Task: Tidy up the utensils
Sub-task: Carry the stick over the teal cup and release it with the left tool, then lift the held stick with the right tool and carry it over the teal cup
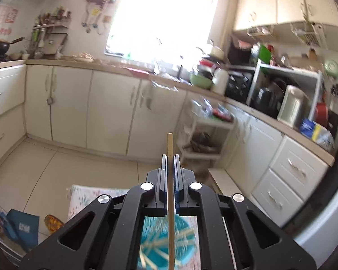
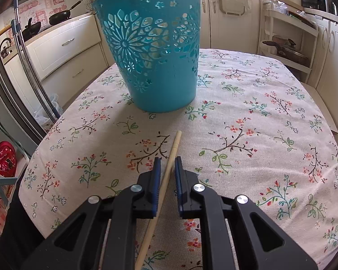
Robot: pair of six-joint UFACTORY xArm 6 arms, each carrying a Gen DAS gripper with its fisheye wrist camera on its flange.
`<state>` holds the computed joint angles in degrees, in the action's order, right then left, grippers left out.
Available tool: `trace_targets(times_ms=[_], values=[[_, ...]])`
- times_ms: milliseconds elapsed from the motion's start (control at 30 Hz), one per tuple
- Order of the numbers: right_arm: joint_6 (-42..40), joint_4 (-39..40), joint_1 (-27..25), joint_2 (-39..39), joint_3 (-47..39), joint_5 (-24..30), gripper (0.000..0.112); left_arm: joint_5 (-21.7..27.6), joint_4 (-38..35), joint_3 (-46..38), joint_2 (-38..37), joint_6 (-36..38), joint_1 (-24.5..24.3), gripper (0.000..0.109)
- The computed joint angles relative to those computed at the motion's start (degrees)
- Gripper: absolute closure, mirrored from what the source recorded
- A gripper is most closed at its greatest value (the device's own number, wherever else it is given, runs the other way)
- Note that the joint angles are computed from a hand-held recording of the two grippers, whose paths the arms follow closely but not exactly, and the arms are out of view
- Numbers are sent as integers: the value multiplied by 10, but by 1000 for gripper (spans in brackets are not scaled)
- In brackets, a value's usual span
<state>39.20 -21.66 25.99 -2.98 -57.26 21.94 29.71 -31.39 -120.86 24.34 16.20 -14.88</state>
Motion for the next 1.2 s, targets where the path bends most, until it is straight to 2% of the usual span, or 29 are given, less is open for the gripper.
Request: trace_targets(times_ms=[100,233,367,533,767,800,867,933,1067,1133,1200], values=[[-3,3,1,1,0,-2,99,-42,57,-46,50,-57,-7,104],[-5,5,0,2,0,-4,98,-70,157,-96,110,-150,-13,104],[-8,9,0,2,0,-6,98,-96,199,-72,115,-186,-15,104],[-6,6,1,2,0,-4,98,-118,209,-26,100,-191,-14,104],[-3,-1,2,1,0,-2,98,-113,185,86,29,-117,-14,103],[-3,-1,2,1,0,-2,98,-109,186,105,16,-109,-13,100],[-5,1,2,1,0,-2,98,-118,193,155,-15,-108,-9,86],[-6,3,2,0,-1,-2,98,-149,215,217,-53,-129,-2,59],[4,-12,5,-3,0,6,97,-224,299,374,-148,-233,32,46],[11,-22,7,-3,-2,12,97,-230,314,428,-177,-262,47,37],[7,-26,10,-3,-6,22,97,-201,306,466,-187,-246,55,37]])
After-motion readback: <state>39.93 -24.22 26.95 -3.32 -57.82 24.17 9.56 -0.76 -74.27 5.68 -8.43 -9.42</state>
